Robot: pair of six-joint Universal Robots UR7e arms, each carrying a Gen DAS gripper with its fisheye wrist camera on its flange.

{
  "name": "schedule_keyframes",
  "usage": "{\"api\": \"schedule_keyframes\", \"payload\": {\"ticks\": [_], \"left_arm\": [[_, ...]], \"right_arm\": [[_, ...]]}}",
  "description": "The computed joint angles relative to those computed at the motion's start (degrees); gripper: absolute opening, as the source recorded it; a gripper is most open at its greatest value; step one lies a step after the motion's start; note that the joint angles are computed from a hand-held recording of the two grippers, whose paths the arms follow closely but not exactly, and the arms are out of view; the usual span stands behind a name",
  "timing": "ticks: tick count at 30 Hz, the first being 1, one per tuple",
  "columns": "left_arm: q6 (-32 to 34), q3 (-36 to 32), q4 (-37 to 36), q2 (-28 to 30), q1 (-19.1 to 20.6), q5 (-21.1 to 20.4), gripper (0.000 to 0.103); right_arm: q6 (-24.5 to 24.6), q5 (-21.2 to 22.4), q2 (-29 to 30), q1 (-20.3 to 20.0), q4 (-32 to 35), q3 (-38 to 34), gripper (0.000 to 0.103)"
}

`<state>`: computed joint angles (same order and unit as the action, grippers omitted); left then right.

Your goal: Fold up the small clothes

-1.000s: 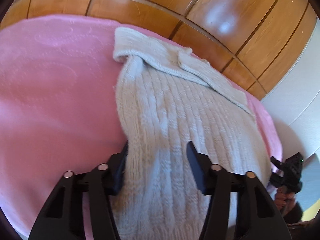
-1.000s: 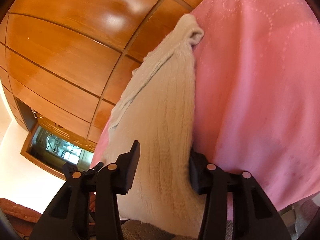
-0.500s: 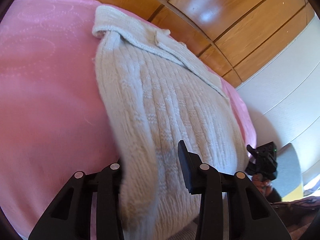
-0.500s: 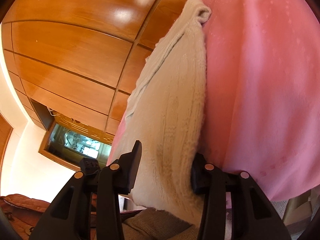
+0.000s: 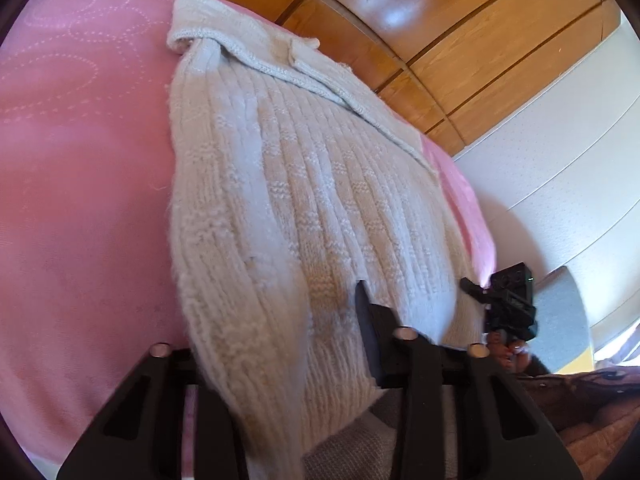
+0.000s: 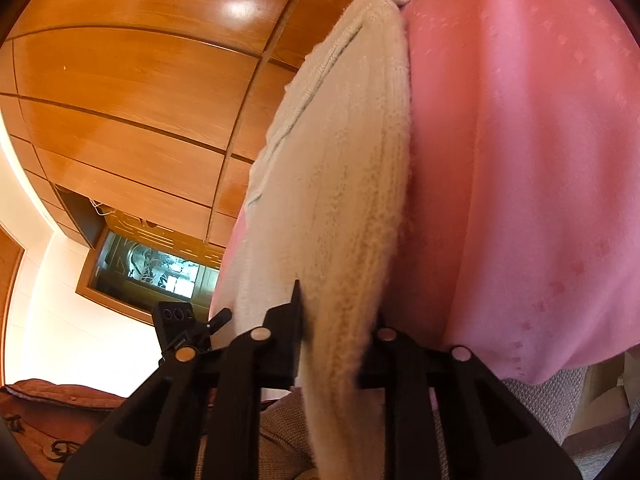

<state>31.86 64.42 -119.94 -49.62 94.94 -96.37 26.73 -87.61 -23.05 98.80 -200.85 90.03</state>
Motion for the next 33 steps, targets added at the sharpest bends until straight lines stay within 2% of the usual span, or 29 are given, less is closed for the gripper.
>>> {"api": "schedule_keyframes", "payload": {"ticks": [2,4,6,10,14,15,19,24,29,31,33], "left_arm": [[0.59,1.49,-2.46,-0.34,-0.9,2.88,0.009],[1.32,2.02,-2.95,-0.6,-1.62,3.75,0.007],[1.99,2.71,-3.44,-1.26,-2.02,2.55,0.007],[2.1,3.84,-4.11,-2.87,-2.02,-3.23,0.006],[2.62,3.77,-2.26,-4.12,-1.95,-11.09,0.005],[2.93,3.7,-1.77,-4.36,-1.93,-12.16,0.005],[3.66,3.96,0.84,-5.82,-2.17,-17.0,0.005],[7.0,3.78,5.56,-7.89,-2.59,-22.38,0.005],[6.75,-0.93,15.61,-6.92,-1.75,-31.02,0.005],[4.3,-2.88,16.23,-5.65,-0.94,-34.16,0.005],[0.67,-3.57,13.25,-4.59,-0.32,-34.7,0.005]], "right_arm": [[-0.52,-0.9,0.01,0.32,0.08,-0.18,0.013],[-1.58,-1.52,-0.25,0.6,-0.66,0.1,0.012],[-3.11,-0.67,-0.57,0.73,-2.57,0.93,0.012],[-6.51,3.46,-0.59,0.78,-7.88,1.6,0.011],[-9.74,9.3,-1.15,0.85,-11.71,2.28,0.01],[-10.45,10.44,-1.31,0.96,-12.39,2.41,0.007],[-13.91,12.24,-2.76,2.03,-13.39,3.72,0.007],[-16.53,17.24,-3.97,2.94,-17.43,5.85,0.007],[-13.89,25.35,-3.74,2.31,-25.87,7.67,0.007],[-11.68,27.47,-3.21,1.78,-29.85,7.67,0.007],[-8.25,27.68,-2.63,0.96,-33.25,7.51,0.007]]}}
